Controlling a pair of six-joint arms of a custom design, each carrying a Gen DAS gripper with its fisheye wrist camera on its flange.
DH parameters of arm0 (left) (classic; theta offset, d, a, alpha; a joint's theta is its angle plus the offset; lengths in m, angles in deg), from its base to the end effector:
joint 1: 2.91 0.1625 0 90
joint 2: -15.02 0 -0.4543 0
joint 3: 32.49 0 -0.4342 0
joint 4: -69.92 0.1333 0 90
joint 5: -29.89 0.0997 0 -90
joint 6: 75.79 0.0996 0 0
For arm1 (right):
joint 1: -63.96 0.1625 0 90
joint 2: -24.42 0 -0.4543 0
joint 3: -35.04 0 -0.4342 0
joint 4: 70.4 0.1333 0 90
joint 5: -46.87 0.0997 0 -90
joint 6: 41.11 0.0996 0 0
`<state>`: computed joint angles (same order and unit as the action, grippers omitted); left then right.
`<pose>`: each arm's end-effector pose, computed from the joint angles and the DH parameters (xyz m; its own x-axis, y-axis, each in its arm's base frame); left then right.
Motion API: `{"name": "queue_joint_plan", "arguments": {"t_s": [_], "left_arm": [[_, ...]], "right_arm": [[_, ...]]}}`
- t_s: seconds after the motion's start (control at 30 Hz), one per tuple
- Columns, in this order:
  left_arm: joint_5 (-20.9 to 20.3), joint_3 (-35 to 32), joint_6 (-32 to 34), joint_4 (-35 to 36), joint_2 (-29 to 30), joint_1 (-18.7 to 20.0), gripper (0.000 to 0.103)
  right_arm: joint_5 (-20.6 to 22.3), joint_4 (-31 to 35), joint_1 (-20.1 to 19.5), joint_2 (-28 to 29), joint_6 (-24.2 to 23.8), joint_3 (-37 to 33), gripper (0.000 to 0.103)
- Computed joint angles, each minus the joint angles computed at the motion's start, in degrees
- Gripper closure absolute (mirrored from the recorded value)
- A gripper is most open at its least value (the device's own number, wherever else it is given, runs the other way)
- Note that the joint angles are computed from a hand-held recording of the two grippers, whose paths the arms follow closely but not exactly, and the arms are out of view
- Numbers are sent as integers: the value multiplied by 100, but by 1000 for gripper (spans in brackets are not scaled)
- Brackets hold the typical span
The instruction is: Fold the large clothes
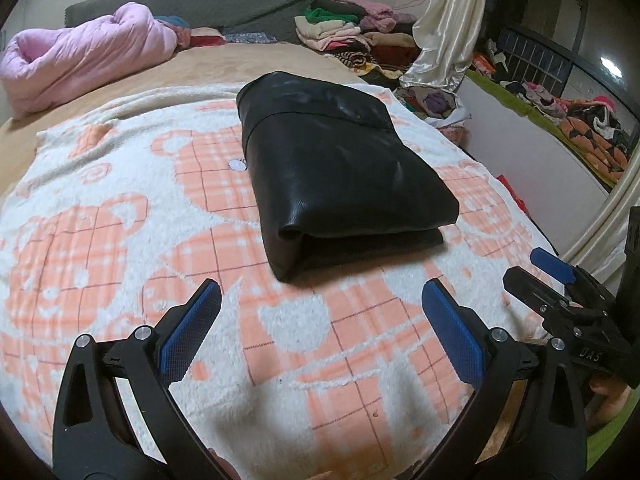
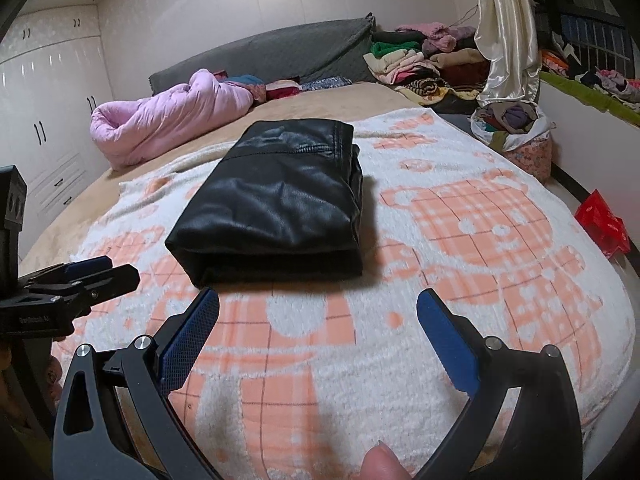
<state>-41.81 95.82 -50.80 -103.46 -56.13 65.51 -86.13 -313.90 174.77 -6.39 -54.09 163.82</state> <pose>-0.0358 -0.5380 0.1868 -0.7071 0.5520 -0.4420 0.6936 0.6631 -0.2815 0.2197 -0.3941 0.0062 -0.8157 0.1401 0.5613 -0.3944 0.5752 -0.7167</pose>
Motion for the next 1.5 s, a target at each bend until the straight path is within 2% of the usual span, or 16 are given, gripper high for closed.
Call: {"name": "queue_joint_plan", "arguments": {"t_s": [0.37,0.73,1.5], "left_arm": [[7,73,-34,-16,-99,31,9],[216,37,-119,-6,-95,24,9],[243,51,-90,-13,-117,38,9]], "right_arm": [[-102,30,58,30,25,6,4],[-209,13,117,43,44,32,4],[-233,91,168,-4,74,45,4]]}}
